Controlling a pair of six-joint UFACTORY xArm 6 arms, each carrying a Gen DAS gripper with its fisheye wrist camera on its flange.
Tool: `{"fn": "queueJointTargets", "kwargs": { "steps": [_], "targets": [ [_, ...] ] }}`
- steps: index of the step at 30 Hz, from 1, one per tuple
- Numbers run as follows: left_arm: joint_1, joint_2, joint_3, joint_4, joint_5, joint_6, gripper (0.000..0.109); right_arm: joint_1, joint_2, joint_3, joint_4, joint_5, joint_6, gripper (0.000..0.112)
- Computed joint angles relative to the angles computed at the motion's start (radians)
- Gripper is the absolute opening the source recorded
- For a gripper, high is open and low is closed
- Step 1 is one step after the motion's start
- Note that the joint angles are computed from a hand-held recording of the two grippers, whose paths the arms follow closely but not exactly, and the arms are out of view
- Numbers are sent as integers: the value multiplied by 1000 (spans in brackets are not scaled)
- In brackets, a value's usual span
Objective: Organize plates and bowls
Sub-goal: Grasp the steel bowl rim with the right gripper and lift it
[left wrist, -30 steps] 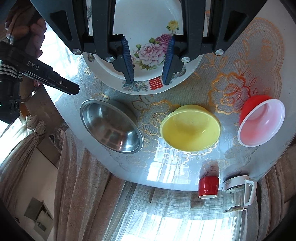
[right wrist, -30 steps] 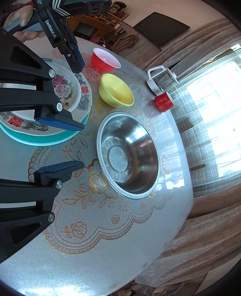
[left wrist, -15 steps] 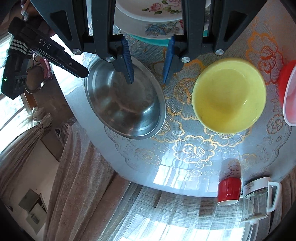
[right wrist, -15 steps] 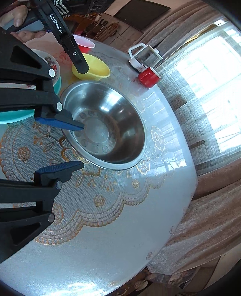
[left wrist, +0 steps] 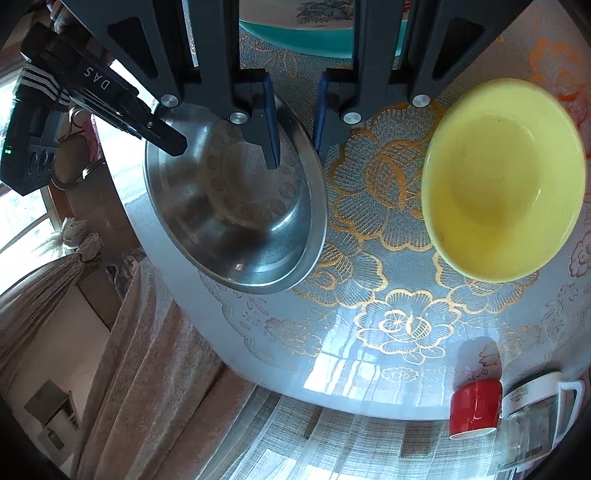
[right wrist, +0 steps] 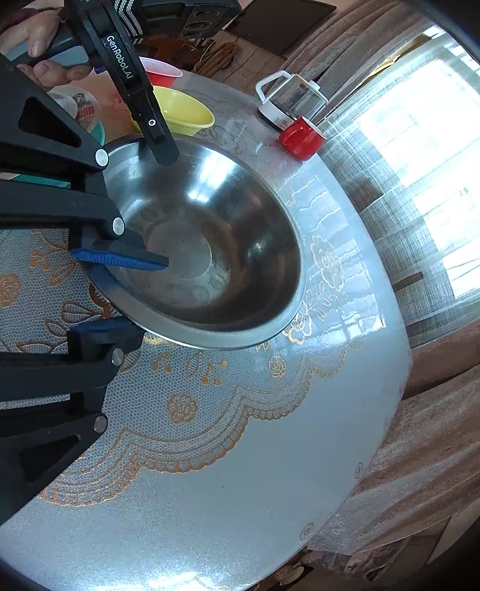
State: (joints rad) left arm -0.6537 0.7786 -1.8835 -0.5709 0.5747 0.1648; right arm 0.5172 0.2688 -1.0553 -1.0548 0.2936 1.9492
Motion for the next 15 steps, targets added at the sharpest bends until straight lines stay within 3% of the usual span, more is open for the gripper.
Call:
{"fn": "queueJointTargets", "kwargs": {
  "steps": [5,15],
  "targets": [
    [-18,-63,98,-62,-41,62,18,6,-40,49,-32,-10,43,24],
    [-43,-248,341,-142,-204,177,19,72,-113,69,-88,53,72,24]
  ]
}}
